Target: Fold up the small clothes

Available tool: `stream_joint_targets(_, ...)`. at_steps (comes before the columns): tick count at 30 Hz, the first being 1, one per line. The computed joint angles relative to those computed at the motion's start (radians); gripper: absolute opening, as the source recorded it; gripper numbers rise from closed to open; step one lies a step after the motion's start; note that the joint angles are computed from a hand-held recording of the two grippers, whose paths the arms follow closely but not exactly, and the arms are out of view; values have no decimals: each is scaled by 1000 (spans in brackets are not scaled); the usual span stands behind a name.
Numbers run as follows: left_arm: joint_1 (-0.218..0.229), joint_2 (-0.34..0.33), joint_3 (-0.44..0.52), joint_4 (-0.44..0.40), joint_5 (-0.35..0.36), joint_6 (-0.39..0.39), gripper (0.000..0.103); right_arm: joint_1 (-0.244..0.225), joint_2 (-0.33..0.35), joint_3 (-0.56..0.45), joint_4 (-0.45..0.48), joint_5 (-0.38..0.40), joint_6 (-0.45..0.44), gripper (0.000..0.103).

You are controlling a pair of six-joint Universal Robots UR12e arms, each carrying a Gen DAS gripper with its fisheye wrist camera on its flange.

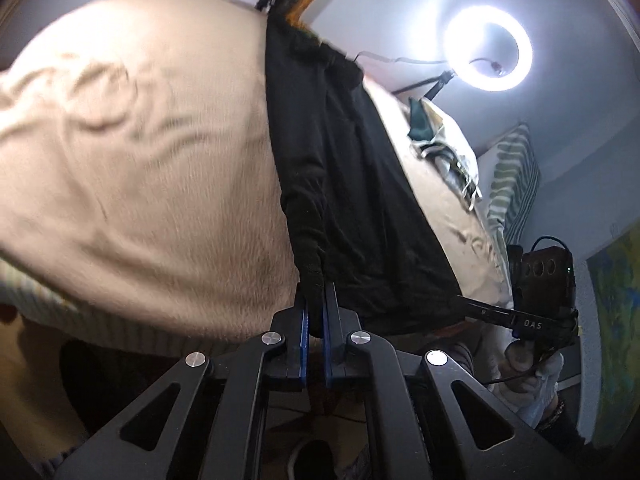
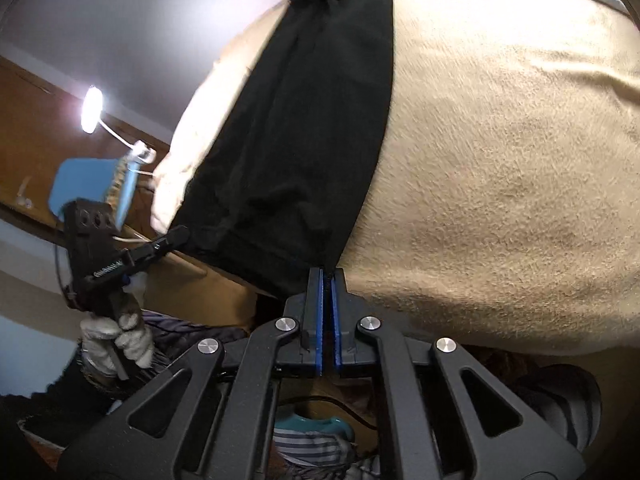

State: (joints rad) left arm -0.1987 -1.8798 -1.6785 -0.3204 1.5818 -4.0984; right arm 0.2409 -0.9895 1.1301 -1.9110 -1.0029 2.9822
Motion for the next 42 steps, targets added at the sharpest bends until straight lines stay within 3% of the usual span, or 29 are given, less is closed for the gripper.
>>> stream_joint_targets(6, 2, -18, 13, -50, -29, -3, 4, 5, 12, -13, 37, -57, -14, 5)
stream_joint_targets(14, 9, -18, 30, -29, -43, 0, 4, -9, 18, -31, 15, 13, 29, 5)
stream_joint_targets(24, 49, -41, 109, -37, -34, 73, 4, -11, 71, -138, -14, 54, 69, 5)
stream_joint_targets(33, 96, -100, 200, -92, -35, 100, 4, 3, 204, -347, 10, 11, 124, 5)
stream_joint_targets(42, 130, -144, 245, -131, -49, 76, 4, 21, 386, -661, 178, -48, 128, 5)
